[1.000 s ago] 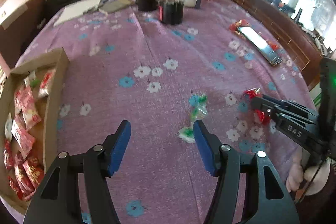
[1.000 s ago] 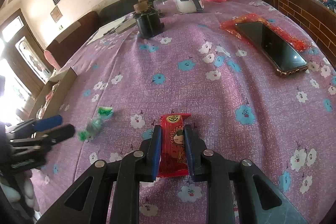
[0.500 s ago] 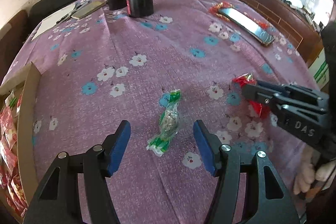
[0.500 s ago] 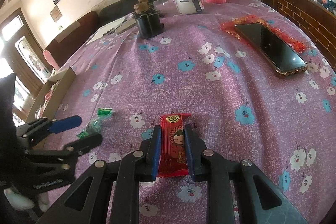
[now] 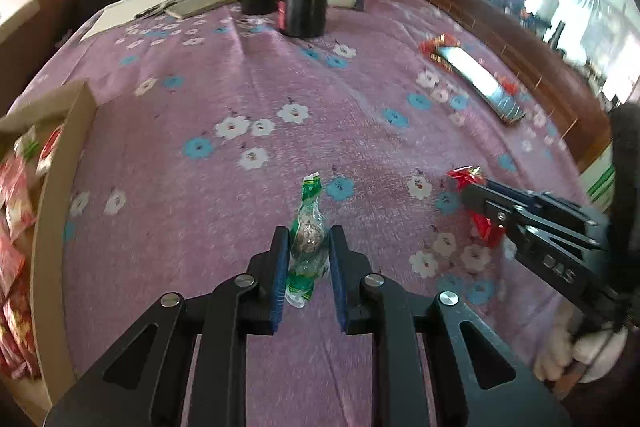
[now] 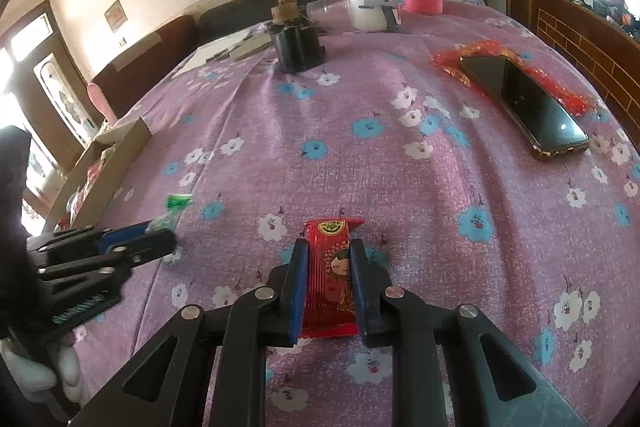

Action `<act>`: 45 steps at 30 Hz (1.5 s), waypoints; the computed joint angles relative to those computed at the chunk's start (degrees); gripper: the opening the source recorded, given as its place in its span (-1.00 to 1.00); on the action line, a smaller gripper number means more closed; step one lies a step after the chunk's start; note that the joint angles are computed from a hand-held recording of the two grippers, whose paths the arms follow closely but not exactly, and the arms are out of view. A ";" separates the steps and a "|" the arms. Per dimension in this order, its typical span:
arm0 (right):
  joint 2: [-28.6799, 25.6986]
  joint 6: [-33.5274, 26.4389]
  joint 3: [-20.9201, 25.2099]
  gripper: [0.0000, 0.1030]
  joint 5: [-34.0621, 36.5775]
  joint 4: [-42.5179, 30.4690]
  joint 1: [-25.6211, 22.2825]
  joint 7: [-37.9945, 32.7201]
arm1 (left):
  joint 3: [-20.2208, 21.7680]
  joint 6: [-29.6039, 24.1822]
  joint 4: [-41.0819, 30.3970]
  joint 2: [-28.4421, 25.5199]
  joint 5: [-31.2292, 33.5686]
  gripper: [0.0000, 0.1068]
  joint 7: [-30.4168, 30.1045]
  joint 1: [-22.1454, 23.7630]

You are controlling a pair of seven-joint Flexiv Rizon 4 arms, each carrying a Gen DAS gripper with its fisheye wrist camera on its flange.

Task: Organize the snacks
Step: 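Carry both candies into the cardboard tray and open both tools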

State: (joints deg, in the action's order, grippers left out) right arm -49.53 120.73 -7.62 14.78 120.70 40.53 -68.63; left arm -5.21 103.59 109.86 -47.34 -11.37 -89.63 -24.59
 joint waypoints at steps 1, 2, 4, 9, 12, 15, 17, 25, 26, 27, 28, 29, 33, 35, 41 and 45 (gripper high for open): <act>-0.06 0.86 0.23 -0.60 0.11 0.09 -0.20 0.01 | -3.25 2.09 2.04 0.64 1.35 -0.69 -0.35 3.28; -0.14 1.71 0.32 -0.60 0.38 0.17 -0.21 -0.08 | -4.80 3.27 3.24 1.05 2.14 -0.69 -0.75 4.96; -0.28 2.35 -0.02 -0.60 1.17 0.13 0.32 -0.47 | -6.97 6.43 6.46 2.22 3.53 -0.69 -2.42 7.88; -0.51 1.63 -1.70 -0.60 3.81 -0.28 2.30 -0.73 | -9.87 14.48 14.52 4.72 7.80 -0.68 -8.58 15.01; -0.81 1.17 -3.36 -0.60 5.61 -0.45 4.21 -0.88 | -9.13 19.15 19.06 6.04 10.22 -0.68 -12.64 18.32; -0.91 0.01 -5.49 -0.60 6.57 -0.58 6.70 -1.63 | -7.43 22.39 22.81 7.14 12.02 -0.68 -16.09 21.30; -0.39 -0.84 -6.40 -0.60 6.34 -0.38 8.36 -2.42 | -6.40 24.19 24.93 7.60 13.24 -0.68 -18.15 23.43; 4.04 -3.58 -1.28 -0.61 -0.74 -2.91 8.89 -4.38 | -4.94 26.25 27.41 7.20 18.05 -0.68 -23.61 31.53; 4.12 -4.36 -0.82 -0.61 -1.75 -3.78 8.94 -4.41 | -4.88 26.05 27.27 7.17 18.49 -0.68 -23.65 32.02; 4.09 -5.47 -0.24 -0.61 -3.00 -4.98 8.91 -4.32 | -4.68 25.68 26.92 7.07 18.51 -0.68 -23.52 32.07; 3.98 -6.84 0.73 -0.61 -4.74 -6.46 8.44 -4.11 | -4.38 25.20 26.47 6.96 18.28 -0.68 -23.26 31.91; 3.71 -8.24 1.56 -0.61 -6.38 -8.08 8.10 -3.72 | -4.20 25.03 26.20 6.75 18.24 -0.68 -23.09 31.91; 2.11 -12.00 2.16 -0.61 -10.92 -13.28 9.16 -1.71 | -4.14 22.24 24.34 6.39 17.86 -0.68 -21.87 32.80; 0.80 -14.42 2.59 -0.61 -13.70 -16.68 9.21 -0.52 | -4.88 20.92 23.64 6.09 18.21 -0.68 -21.57 33.95; -4.92 -23.73 2.74 -0.61 -21.75 -28.36 9.25 4.60 | -6.57 17.07 22.32 5.21 17.94 -0.68 -20.61 36.27; -8.63 -28.96 4.56 -0.61 -25.99 -35.07 7.35 7.65 | -8.44 16.36 22.70 5.02 18.93 -0.67 -20.83 38.99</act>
State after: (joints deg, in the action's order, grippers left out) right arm -58.16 91.77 -3.06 -11.20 85.63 47.88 -60.98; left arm -13.64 119.96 132.56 -42.32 7.56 -110.46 14.40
